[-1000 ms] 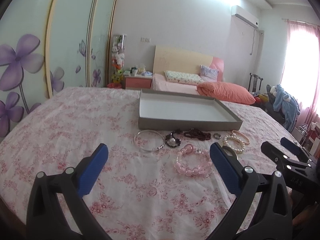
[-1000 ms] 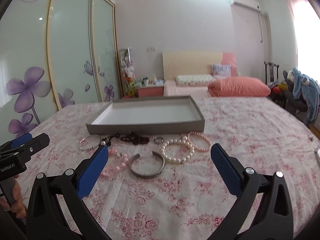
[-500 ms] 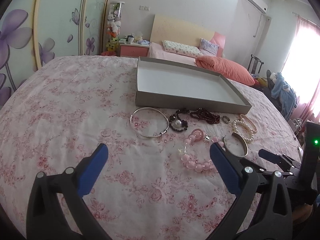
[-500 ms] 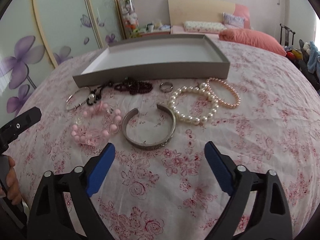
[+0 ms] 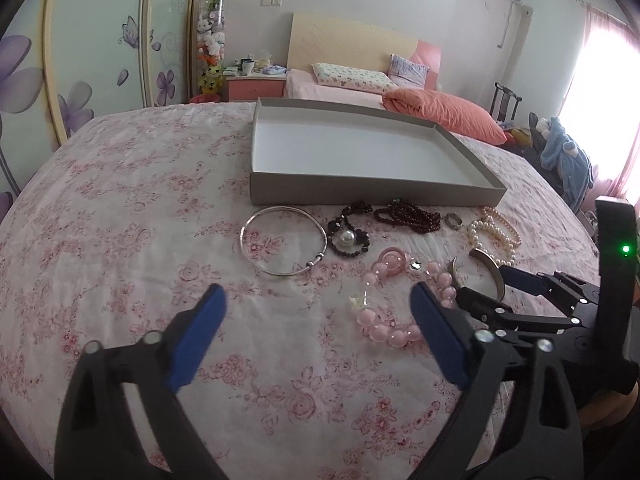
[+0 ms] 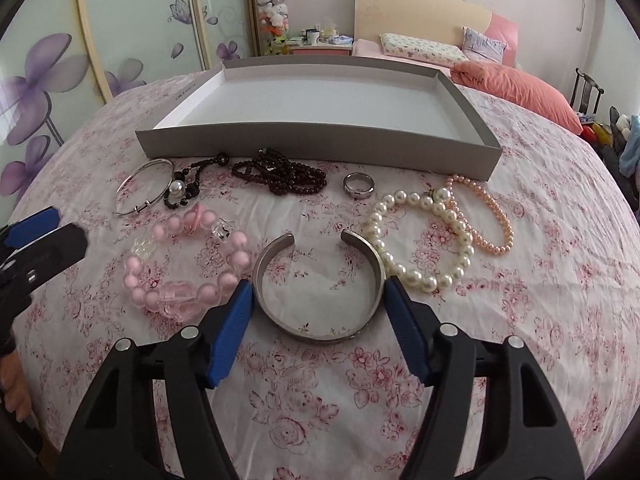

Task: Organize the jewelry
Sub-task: 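Move left tool to pink crystal bracelet while right tool moves to silver cuff, then close left tool on pink crystal bracelet while right tool grasps silver cuff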

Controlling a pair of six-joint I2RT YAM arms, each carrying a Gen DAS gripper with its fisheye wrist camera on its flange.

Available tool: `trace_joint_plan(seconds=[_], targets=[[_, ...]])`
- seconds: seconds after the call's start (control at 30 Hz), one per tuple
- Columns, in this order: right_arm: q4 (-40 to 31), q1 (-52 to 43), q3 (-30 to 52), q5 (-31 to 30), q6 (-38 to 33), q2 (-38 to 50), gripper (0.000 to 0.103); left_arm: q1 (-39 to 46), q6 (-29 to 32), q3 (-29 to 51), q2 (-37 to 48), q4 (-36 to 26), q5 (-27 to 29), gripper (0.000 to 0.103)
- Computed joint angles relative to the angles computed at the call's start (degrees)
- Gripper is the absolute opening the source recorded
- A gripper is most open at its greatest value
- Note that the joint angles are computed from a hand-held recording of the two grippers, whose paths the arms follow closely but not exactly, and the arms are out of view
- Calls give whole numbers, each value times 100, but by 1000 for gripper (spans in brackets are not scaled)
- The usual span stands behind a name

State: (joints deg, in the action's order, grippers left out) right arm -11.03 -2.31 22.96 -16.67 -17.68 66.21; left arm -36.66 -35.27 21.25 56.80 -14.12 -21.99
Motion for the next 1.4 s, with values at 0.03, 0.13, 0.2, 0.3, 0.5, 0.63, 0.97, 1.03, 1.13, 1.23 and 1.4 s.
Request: trace_joint_plan(seconds=[0.03, 0.13, 0.2, 0.3, 0.5, 0.63, 0.97, 1.03, 1.13, 1.23, 1.4], targets=[[-65, -112, -26, -72, -57, -67, 67, 4, 16, 32, 115, 55, 23, 82], [-200, -500, 16, -272, -233, -75, 67, -27, 77, 144, 463, 180, 87, 76], [-198, -606, 25, -301, -259, -58, 67, -90, 114, 244, 691, 217, 77, 70], [-66, -517, -65, -132, -215, -136, 67, -134, 169, 408, 1065, 265, 89, 62], [-39, -559, -88, -183, -226, -141, 67, 19, 249, 723, 1852, 393, 277, 44], [-42, -578, -77, -211, -224, -130, 67, -79, 328, 910, 2132, 398, 159, 44], [5, -483, -123, -113, -165, -172, 67, -152, 448, 1043, 2441, 580, -34, 32], [12, -429, -117, -62, -123, -172, 68, -107, 411, 1010, 2410, 601, -33, 24], [32, -392, -115, -39, -113, -146, 70, -52, 439, 967, 2355, 621, 11, 22], [62, -347, -116, 2, -84, -122, 71, -51, 468, 953, 2339, 610, 2, 22], [89, -334, -113, -17, -58, -106, 68, -137, 515, 1017, 2408, 561, -78, 25]])
